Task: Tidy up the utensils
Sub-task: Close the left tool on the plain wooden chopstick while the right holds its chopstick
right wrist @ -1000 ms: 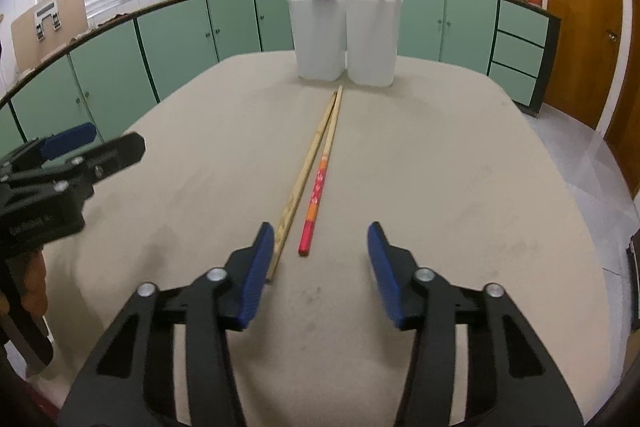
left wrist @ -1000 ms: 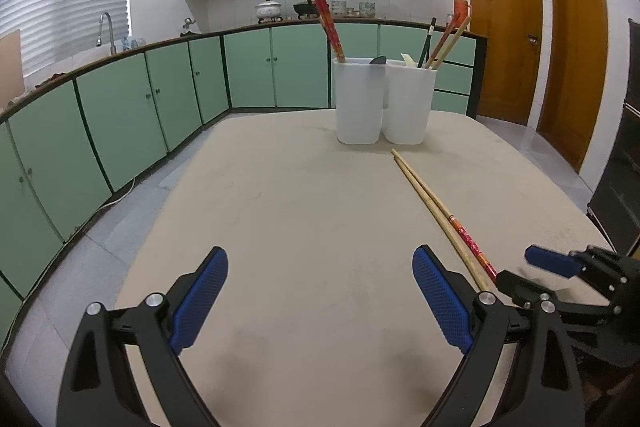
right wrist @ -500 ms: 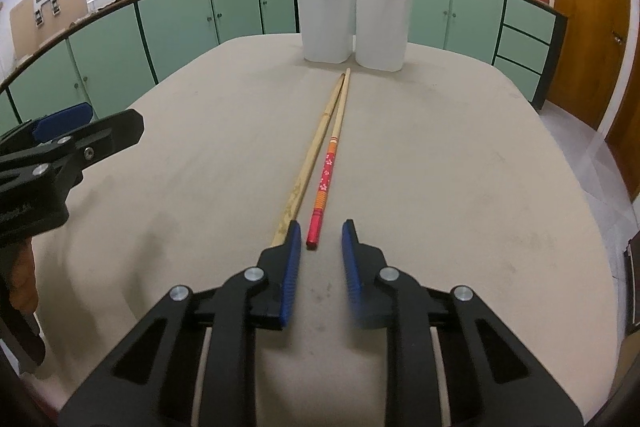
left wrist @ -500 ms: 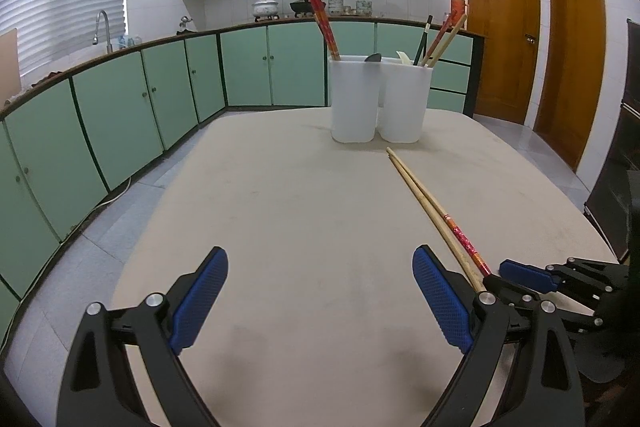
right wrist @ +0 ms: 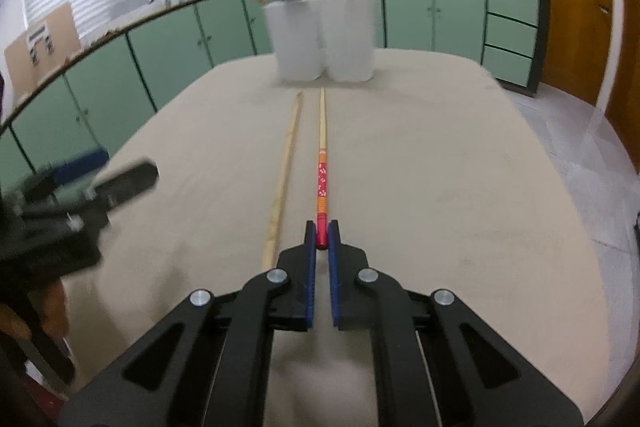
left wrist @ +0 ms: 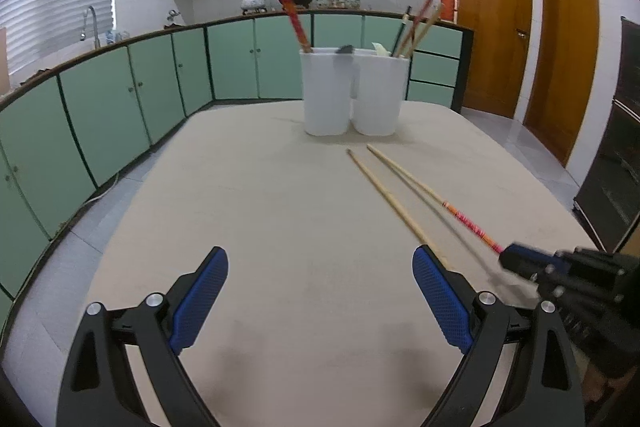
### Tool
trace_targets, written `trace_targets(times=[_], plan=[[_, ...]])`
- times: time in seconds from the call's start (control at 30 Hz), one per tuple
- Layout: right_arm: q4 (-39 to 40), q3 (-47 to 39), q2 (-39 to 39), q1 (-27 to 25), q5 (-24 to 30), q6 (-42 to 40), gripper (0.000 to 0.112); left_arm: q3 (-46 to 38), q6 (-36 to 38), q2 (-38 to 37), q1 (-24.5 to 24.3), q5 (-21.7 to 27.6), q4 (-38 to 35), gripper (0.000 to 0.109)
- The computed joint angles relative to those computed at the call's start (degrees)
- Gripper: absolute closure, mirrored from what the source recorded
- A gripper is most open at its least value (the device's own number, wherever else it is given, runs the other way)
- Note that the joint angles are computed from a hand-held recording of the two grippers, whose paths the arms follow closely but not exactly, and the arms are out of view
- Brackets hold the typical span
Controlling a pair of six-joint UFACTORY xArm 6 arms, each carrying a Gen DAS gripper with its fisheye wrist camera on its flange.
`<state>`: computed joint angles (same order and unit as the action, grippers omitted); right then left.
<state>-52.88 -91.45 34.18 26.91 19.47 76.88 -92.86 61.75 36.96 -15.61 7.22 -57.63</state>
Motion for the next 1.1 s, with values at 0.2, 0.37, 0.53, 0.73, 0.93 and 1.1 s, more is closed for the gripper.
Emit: trace_targets(times=[0.2, 0.37, 0.53, 0.73, 0.93, 1.1], plan=[[-9.3, 5.4, -5.1, -1.2, -1.2, 9.8, 0.108, 0.8, -2.8, -0.2, -1.8, 1.3, 2.3, 0.017], [-12.3, 9.7, -7.9, -2.5, -2.3, 15.1, 0.108, 0.6, -9.5, 0.9, -2.7, 3.5, 8.5, 0.017], [-13.5, 11.8, -8.6, -3.1, -3.3, 18.4, 0.108, 0.5, -17.3, 2.1, -3.3, 4.1, 17.1, 0.018], [-15.3, 11.9, -8.7, -3.3, -3.6, 20.3, 0.108, -0.6, -24.9, 3.0, -3.1, 6.7, 25.1, 0.024], [-16.2, 11.7, -8.5, -3.3, -3.8, 21.3, 0.108, 0.2, -23.8, 2.7, -3.6, 5.2, 25.3, 0.048], [-16.6, 12.0, -8.8, -3.2, -3.9, 21.7, 0.107, -0.3, -21.4, 2.7, -3.3, 5.3, 21.8, 0.084]])
